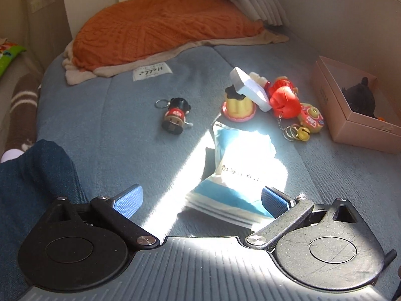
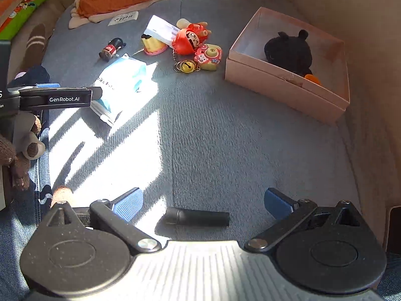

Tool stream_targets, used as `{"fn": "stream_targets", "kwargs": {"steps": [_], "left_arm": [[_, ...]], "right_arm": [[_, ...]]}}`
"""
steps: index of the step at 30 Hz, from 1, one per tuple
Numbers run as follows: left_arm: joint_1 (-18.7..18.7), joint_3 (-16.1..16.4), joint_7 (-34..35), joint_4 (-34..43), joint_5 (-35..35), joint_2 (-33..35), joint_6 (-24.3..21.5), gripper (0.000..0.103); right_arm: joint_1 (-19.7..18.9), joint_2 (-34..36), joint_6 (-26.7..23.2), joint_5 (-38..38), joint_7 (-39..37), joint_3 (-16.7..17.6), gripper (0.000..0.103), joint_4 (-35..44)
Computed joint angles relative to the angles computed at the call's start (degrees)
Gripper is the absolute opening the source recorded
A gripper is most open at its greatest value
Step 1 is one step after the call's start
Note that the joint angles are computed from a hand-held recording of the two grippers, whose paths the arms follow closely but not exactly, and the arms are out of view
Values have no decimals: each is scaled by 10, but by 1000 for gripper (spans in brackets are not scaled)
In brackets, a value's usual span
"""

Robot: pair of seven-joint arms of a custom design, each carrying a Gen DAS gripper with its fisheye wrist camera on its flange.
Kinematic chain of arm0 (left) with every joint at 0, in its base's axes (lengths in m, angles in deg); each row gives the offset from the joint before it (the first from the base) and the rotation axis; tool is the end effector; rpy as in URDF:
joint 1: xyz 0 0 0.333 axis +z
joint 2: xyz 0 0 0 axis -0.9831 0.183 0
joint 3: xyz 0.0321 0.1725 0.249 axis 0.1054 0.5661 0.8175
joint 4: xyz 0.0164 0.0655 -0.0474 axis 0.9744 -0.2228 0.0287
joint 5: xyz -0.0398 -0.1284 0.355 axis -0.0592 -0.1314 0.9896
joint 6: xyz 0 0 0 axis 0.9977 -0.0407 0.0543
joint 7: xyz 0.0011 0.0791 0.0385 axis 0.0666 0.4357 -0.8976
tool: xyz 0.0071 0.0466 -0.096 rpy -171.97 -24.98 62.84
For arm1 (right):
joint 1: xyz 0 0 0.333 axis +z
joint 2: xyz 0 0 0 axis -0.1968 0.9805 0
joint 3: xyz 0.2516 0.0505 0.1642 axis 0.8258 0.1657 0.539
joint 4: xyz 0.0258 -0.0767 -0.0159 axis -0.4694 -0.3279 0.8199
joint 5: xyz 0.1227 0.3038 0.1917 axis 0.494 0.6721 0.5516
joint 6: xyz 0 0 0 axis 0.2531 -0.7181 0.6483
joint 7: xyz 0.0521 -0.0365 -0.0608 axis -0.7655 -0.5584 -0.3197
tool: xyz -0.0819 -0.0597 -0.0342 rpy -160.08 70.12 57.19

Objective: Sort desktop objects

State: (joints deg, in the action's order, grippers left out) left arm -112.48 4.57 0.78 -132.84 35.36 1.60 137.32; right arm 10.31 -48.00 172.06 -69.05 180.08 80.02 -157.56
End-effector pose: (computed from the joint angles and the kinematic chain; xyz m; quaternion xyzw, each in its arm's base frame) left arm 0.5981 -0.3987 0.3151 -0.6398 0.6880 -0.2453 0.2392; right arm 0.5224 0.2508 0.3616 -0.6959 0.6923 -0.1344 0.1353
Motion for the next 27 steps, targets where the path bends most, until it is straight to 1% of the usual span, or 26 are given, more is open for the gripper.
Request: {"fn": "stream_targets", "kwargs": {"steps": [2,5,10,14,16,18,19,20,21,22,23,27], "left_arm": [[-6,8,-18,1,8,6,7,103],[-3,9,-27,2,7,10,22,103],[-4,17,-38,-10,10,4,40,103],[0,17,-45,-19,2,0,52,103],[2,17,-46,-21,-3,0,56,103],[3,16,-40,-22,-9,0,54,103],[2,15,-38,-22,-11,0,52,103],[2,15,-35,-23,-12,0,51,103],[2,15,-33,-24,-14,0,50,103],[2,15,-31,-24,-15,0,49,103],[2,15,-30,-24,-15,0,47,103],[2,13,-18,-26,-16,1,47,103]], "right_arm": [[-4,7,-26,12,-12,0,103,10],[-12,19,-56,47,-42,5,103,26],[-12,39,-76,75,-59,4,103,50],[-22,68,-95,139,-92,14,103,77],[-14,91,-106,139,-92,11,103,96],[5,120,-138,110,-77,1,102,127],[14,132,-154,94,-71,-3,101,140],[21,138,-161,80,-72,-5,91,146],[28,141,-167,65,-71,-8,84,149],[35,139,-167,49,-69,-10,81,147],[34,134,-159,48,-73,-8,76,141],[30,102,-114,44,-60,-9,76,103]]}}
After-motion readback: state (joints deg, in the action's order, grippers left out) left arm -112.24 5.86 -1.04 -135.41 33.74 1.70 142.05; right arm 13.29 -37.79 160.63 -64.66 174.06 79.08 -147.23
